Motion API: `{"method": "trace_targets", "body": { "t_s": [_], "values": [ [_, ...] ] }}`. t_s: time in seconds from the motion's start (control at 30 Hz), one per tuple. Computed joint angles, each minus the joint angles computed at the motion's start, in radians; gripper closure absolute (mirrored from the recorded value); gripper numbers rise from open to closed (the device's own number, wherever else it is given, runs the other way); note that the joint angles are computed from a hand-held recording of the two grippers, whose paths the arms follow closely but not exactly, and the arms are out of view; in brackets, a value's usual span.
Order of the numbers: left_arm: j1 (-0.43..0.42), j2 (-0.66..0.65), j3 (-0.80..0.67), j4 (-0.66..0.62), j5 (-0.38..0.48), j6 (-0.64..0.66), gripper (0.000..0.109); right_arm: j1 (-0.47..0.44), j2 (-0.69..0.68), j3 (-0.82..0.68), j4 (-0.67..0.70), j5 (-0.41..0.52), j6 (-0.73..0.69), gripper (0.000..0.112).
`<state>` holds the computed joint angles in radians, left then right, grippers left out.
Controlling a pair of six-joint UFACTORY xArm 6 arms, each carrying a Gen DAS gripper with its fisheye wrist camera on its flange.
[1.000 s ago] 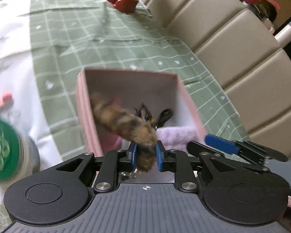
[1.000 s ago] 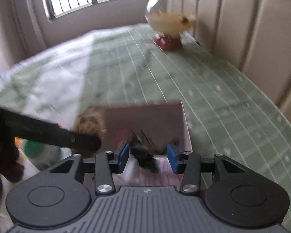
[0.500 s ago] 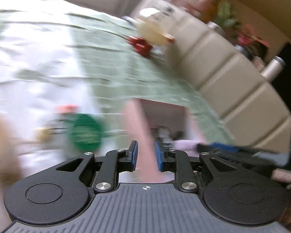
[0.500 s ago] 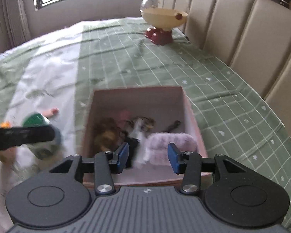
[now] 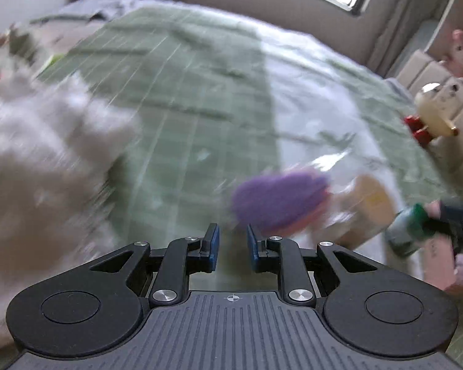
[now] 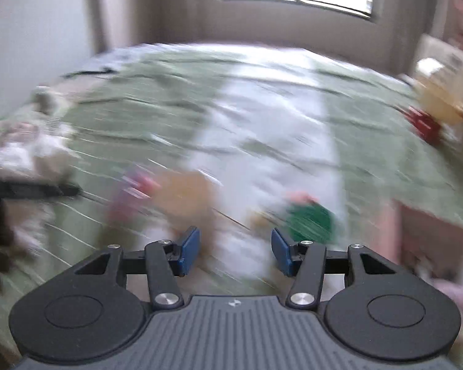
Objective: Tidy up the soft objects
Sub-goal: 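Grasp the purple sponge in its plastic bag with the left gripper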
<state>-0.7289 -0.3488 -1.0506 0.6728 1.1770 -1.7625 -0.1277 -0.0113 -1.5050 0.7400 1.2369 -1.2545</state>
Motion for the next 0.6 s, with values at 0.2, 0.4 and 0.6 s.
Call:
{"method": "trace_targets", "body": {
  "t_s": [0.2,0.4,0.6],
  "values": [
    [-0.025,-0.145,0.156,-0.101,-0.082,-0.008,0.087,0.324,-0.093,0.182,-0.084,-0.221,-0.049,0.059],
    [-0.063,-0.248,0.300,-0.105,-0.184,-0.098,0.087,0.525,0.173,-0.051,-0.488,-0.230,0.332,0.059],
    [-0.053,-0.268,0.378,-0.133,-0.303,-0.187,0.087,0.422,0.250,-0.207,-0.360,0.259,0.522,0.059]
  ]
}}
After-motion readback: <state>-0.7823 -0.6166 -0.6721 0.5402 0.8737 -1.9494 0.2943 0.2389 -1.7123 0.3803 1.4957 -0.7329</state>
